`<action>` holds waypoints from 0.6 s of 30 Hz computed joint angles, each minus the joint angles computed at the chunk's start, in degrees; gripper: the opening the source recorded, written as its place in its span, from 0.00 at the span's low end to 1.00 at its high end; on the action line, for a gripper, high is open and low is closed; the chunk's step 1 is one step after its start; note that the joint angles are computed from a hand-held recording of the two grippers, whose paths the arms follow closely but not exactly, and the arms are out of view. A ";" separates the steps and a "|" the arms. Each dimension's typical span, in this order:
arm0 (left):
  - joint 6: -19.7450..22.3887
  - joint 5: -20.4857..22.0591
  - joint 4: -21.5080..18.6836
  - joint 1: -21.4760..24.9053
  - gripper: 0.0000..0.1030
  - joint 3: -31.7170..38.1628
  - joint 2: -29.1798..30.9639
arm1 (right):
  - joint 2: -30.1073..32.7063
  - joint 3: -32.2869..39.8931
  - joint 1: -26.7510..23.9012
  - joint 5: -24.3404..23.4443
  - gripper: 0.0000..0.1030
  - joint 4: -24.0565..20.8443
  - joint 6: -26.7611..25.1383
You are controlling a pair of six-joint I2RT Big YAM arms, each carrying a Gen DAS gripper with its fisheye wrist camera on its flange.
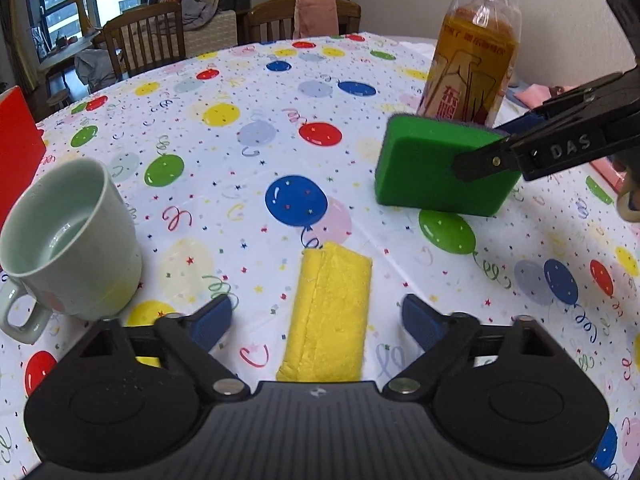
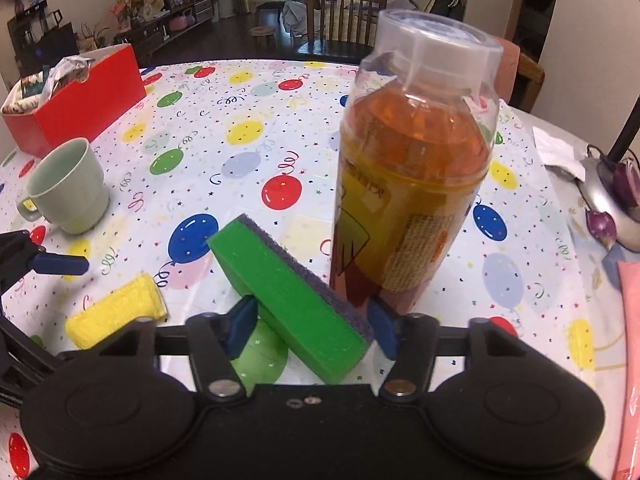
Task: Organize soft objects
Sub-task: 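Grasp the yellow sponge cloth with the left gripper while the right grasps the green sponge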
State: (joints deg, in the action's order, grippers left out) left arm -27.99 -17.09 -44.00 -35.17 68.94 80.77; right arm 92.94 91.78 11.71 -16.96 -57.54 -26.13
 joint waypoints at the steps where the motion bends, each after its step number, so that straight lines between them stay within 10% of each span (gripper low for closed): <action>1: -0.05 -0.05 -0.10 -0.09 0.81 0.00 0.10 | -0.18 -0.09 -0.01 -0.26 0.52 -0.23 0.06; 8: 1.39 -1.59 -0.66 -1.45 0.66 -0.05 0.60 | -3.86 -4.25 1.14 1.95 0.42 1.96 1.10; 12: 2.04 -1.72 -0.70 -1.87 0.39 0.28 0.56 | -5.43 -5.57 1.08 1.28 0.38 2.34 5.25; 18: -0.46 -0.47 -1.22 -1.31 0.36 -0.36 -0.63 | -7.96 -7.26 0.43 -0.68 0.37 2.85 12.15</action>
State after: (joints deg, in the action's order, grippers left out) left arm -28.45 -17.56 -45.22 -36.47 68.58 80.14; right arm 84.98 84.52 12.14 -17.64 -54.70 -13.98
